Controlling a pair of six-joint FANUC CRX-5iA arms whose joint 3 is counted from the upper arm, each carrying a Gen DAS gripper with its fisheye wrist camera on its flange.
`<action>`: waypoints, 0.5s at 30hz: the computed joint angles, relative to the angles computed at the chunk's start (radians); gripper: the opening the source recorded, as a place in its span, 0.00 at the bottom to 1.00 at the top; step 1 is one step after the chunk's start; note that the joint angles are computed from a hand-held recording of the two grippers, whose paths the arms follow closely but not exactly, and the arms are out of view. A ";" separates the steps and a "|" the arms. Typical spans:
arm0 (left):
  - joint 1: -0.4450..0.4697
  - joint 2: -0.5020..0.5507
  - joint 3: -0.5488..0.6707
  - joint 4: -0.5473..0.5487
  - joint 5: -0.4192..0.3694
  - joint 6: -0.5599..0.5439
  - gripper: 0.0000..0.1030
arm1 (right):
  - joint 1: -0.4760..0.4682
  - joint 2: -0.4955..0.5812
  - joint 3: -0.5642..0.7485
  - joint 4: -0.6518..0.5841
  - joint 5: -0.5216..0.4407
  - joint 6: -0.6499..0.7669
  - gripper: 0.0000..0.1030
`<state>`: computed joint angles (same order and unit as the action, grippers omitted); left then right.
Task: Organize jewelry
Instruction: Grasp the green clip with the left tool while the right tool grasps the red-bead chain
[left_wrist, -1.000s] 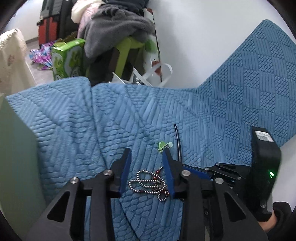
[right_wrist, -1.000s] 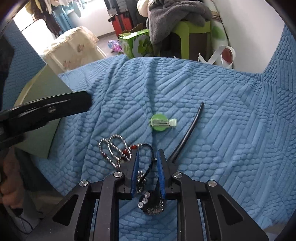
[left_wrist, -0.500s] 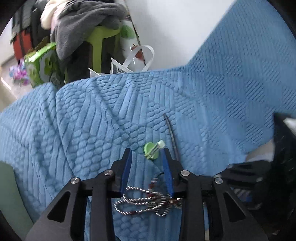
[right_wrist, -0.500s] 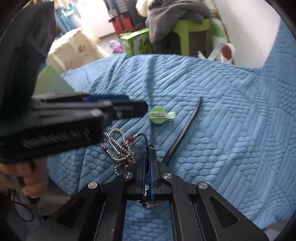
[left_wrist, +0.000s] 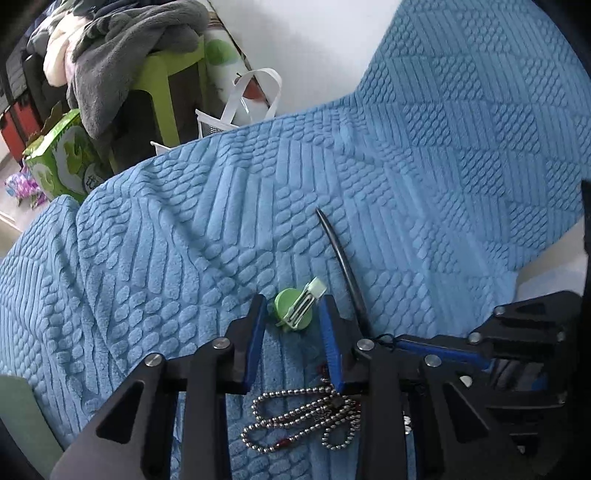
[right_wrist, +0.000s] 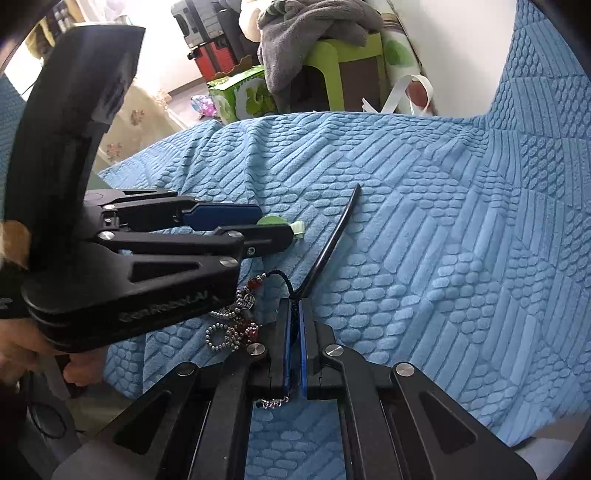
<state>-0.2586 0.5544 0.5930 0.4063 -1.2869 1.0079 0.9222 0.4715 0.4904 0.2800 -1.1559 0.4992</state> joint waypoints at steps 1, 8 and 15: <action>-0.003 -0.002 -0.001 -0.005 0.004 -0.002 0.29 | 0.003 -0.008 -0.010 0.002 0.001 -0.005 0.00; 0.005 0.005 0.004 0.016 0.004 0.014 0.16 | 0.019 -0.015 -0.012 0.018 -0.006 -0.017 0.00; 0.066 -0.027 -0.038 0.119 0.029 0.099 0.16 | 0.033 0.001 0.024 0.053 -0.011 -0.018 0.00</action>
<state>-0.1930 0.5272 0.5552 0.5250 -1.2581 1.1073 0.9552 0.4724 0.5141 0.3332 -1.1667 0.4817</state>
